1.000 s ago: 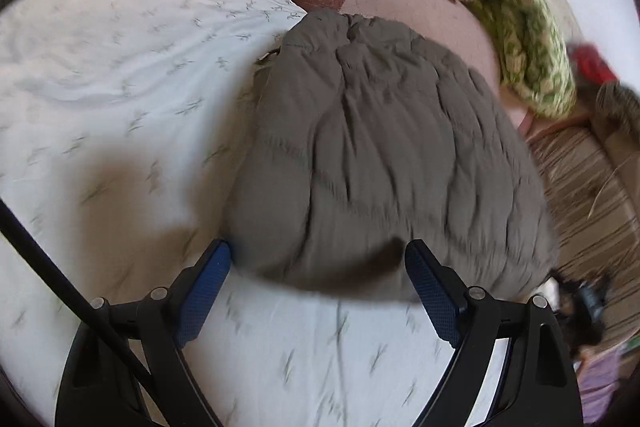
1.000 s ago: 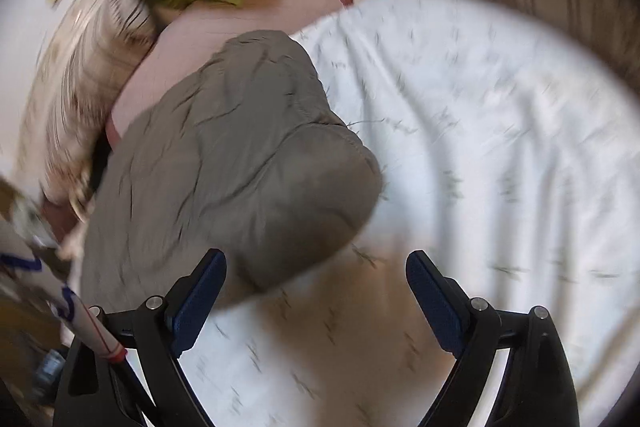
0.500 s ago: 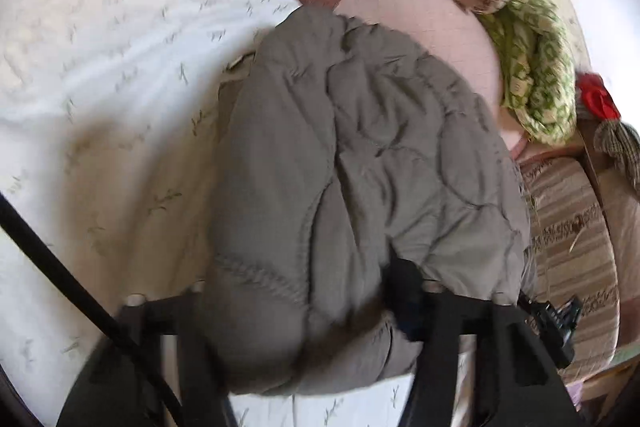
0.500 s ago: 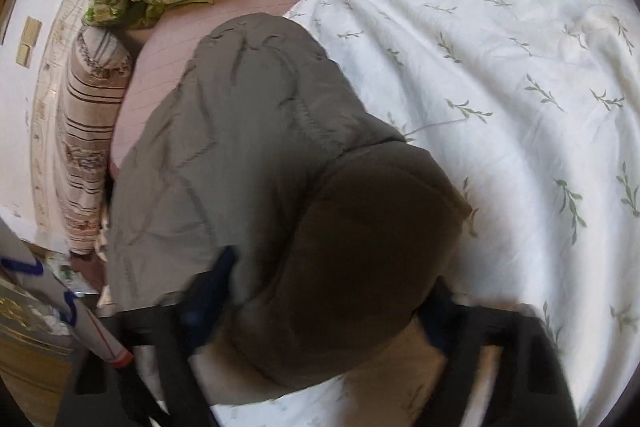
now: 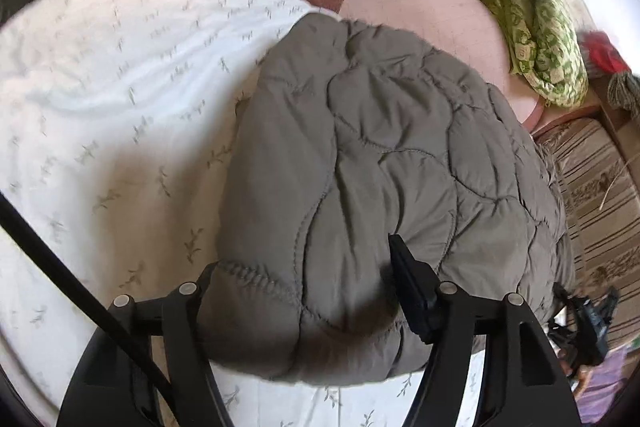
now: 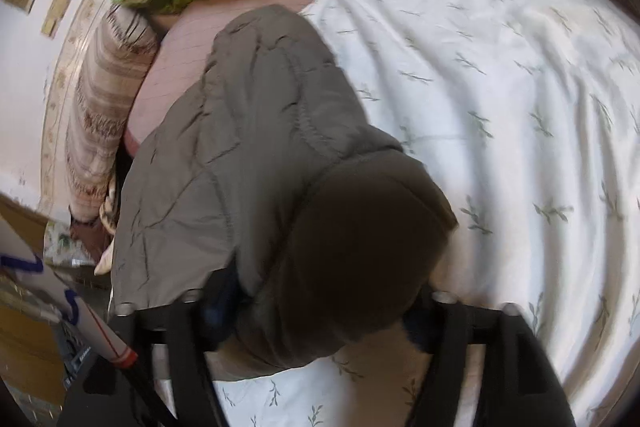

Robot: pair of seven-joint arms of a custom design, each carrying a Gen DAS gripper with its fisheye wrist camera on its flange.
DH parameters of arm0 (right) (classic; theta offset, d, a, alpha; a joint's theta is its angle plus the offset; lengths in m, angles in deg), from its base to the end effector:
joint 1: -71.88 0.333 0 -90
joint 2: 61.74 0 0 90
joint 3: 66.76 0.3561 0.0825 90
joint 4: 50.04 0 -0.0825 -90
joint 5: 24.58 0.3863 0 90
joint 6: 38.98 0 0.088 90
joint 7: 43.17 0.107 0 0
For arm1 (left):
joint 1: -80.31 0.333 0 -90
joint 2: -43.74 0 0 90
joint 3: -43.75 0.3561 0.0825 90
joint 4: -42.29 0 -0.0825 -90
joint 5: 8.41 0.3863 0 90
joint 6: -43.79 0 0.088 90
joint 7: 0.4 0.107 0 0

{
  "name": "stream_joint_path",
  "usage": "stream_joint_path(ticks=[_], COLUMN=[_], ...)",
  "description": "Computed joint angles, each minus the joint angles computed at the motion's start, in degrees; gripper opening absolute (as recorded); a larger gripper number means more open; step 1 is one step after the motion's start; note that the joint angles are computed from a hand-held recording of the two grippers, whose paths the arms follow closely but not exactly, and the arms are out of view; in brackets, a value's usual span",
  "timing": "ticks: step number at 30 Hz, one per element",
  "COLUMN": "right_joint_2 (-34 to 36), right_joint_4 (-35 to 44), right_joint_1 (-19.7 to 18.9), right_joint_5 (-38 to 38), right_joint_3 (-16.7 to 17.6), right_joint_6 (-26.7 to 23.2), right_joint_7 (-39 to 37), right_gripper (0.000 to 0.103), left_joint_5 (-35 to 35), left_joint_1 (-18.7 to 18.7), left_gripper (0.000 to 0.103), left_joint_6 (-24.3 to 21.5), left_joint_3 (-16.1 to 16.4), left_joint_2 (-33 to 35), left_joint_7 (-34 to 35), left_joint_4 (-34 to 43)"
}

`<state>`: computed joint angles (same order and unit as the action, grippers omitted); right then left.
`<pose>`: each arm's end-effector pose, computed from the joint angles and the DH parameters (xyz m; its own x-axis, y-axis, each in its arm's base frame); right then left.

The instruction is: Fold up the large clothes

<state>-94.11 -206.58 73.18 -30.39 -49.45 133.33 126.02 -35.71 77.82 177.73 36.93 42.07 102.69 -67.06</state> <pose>0.3619 0.1419 0.5116 -0.5225 -0.5589 -0.6439 -0.4298 0.8249 -0.3673 0.5829 -0.1039 0.5972 -0.2131 -0.9164 0.3389 -0.8880 0.0369 -0.4584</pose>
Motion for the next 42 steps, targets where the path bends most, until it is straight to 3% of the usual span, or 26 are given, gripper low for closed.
stream_joint_path(ticks=[5,8,11,17,21,25,27,30,36,39,42], right_joint_2=[-6.7,-12.0,-13.5,-3.4,7.7,19.9,23.7,26.1,19.1,15.1,12.9], right_joint_4=[0.5,2.4,6.1,15.1,22.8,30.7,33.3,35.6,31.5,29.9,29.0], right_joint_1=[-0.5,-1.5,-1.5,-0.1,-0.8,1.0,1.5,3.0,8.5,12.4,16.2], right_joint_5=[-2.5,-6.8,-12.0,-21.6,-28.8,-30.6,-33.3,-36.8,-37.4,-37.8,-37.4], right_joint_3=[2.1,5.0,7.5,8.5,9.7,8.0,7.7,6.5,4.2,5.0,6.0], right_joint_6=[-9.4,-20.6,-29.3,-27.4,-26.1,-27.8,-30.6,-34.2,-36.1,-41.4,-46.7], right_joint_7=[0.6,1.6,1.9,-0.1,0.7,-1.5,-0.5,0.9,4.4,5.5,6.9], right_gripper=[0.082,0.083,0.083,0.083,0.083,0.083,0.09,0.094,0.094,0.094,0.094], left_joint_5=[0.4,10.4,16.9,22.5,36.0,46.1,46.0,43.3,37.5,33.1,29.1], left_joint_1=[0.2,0.8,0.8,0.3,3.0,6.9,6.4,4.4,-0.8,-5.0,-8.5], left_gripper=[0.071,0.073,0.073,0.073,0.075,0.088,0.095,0.097,0.098,0.098,0.098], left_joint_6=[0.8,8.0,9.2,12.8,20.4,29.6,32.7,34.9,33.1,32.2,26.8], left_joint_3=[0.8,-0.4,-0.5,-1.1,-4.6,-7.2,-6.4,-4.3,-1.7,0.3,1.4], left_joint_2=[-5.1,-8.3,-7.9,-9.7,-13.8,-19.5,-21.5,-24.4,-28.7,-30.3,-31.3], left_joint_7=[2.0,-2.6,-6.7,-13.0,-23.0,-31.8,-32.4,-30.7,-25.6,-22.6,-19.5], left_joint_4=[-4.0,-8.5,-8.9,-10.7,-15.1,-20.2,-22.0,-24.0,-26.3,-28.0,-28.8])
